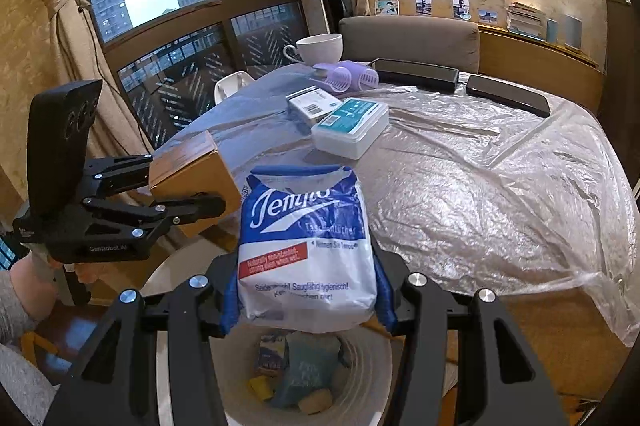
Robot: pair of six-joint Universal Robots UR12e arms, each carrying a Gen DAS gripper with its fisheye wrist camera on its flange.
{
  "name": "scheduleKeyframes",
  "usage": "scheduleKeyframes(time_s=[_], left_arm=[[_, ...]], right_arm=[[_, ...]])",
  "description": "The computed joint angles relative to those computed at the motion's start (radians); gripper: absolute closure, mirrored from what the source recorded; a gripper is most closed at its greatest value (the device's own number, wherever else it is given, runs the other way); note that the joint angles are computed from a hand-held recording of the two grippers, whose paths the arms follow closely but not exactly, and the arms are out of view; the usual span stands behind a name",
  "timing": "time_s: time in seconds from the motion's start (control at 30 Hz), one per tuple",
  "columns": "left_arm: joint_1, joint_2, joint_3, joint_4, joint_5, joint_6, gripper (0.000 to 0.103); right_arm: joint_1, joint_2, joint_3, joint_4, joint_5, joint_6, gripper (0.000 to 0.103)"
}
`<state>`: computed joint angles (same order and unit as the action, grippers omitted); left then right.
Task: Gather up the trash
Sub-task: 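Carry the cardboard box and tissue pack in both grippers over the bin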
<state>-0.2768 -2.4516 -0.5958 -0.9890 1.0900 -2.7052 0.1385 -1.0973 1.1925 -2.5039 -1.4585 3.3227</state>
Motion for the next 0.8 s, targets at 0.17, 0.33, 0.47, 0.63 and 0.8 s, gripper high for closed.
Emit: scheduleKeyframes(time_s=[0.17,0.33,0.47,0.63,0.8], left_arm=[[0.004,0.020,-0.035,0.000,-0.011,0.001,0.054],[0.007,0.042,-0.075,0.005,-0.017,0.012,0.054],[0.009,0.057,-0.100,0.000,-0.019,0.025,0.054],[0.011,0.081,-0.142,0.000,-0.024,0.046,0.054],[0.012,0.102,-0.180,0.006,-0.027,0.064,0.054]], right_arm=[[0.008,-0.005,0.006,0.014,-0.005,-0.016,0.052],[0.012,-0.014,0.023,0.018,-0.005,-0.021,0.052],[0.015,-0.022,0.037,0.021,-0.002,-0.021,0.052],[0.019,-0.032,0.053,0.030,0.004,-0.022,0.052],[0.025,-0.039,0.065,0.042,0.003,-0.022,0.052]])
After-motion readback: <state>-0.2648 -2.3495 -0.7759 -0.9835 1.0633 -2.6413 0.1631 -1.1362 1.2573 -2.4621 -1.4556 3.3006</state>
